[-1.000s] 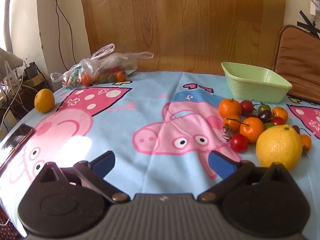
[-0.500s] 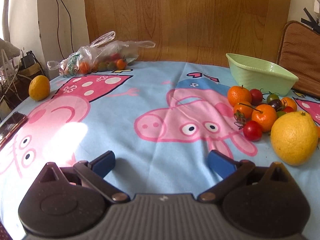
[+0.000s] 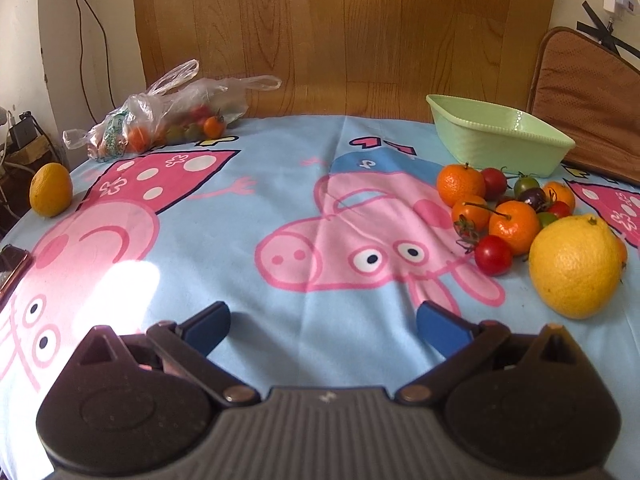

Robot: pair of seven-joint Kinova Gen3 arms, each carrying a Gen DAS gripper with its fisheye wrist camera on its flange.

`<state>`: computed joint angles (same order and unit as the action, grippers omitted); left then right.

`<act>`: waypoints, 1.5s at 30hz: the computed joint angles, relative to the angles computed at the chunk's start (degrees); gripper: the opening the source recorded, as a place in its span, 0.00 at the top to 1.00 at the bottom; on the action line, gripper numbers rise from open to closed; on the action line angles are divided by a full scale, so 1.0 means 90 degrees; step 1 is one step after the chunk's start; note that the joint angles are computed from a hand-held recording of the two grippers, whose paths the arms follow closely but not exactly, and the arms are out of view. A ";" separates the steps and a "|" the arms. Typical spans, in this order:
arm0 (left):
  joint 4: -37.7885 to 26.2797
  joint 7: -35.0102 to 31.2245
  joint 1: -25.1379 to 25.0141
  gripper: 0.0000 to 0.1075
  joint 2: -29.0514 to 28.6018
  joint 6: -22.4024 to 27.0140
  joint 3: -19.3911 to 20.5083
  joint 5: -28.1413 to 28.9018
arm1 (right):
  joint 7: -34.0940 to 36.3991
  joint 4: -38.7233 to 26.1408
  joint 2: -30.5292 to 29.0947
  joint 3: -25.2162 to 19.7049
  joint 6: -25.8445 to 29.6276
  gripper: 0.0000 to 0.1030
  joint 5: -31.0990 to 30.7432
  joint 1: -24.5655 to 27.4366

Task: Organize fruits
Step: 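Move the left gripper toward the fruit pile beside the green bowl, then grasp the large yellow grapefruit with the left gripper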

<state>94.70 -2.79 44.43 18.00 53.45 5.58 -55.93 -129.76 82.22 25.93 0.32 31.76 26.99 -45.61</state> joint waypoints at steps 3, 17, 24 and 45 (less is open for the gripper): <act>-0.0002 0.0339 0.0575 0.04 -0.0172 -0.0107 -0.0598 -0.0056 | -0.0777 0.0461 -0.0243 0.0885 -0.0484 0.06 0.0215 -0.0693; 0.0950 0.1924 0.0454 0.18 -0.0569 -0.0728 0.0307 -0.2829 | -0.3571 0.1514 -0.0682 0.2203 -0.1947 0.82 0.2482 -0.2349; 0.1122 0.1465 -0.0221 0.30 -0.0762 -0.2519 0.0397 -0.2514 | -0.1851 0.1178 -0.0538 0.0138 -0.2461 0.79 0.2194 -0.0703; 0.0143 -0.3016 -0.1956 0.42 -0.0205 -0.3977 0.1125 0.2057 | 0.1151 0.0130 0.0354 -0.0283 -0.2331 0.39 0.1500 -0.0557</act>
<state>95.99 -29.93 26.83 16.16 17.66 15.71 -37.42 -119.40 83.39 29.11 -2.22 10.78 40.49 -50.62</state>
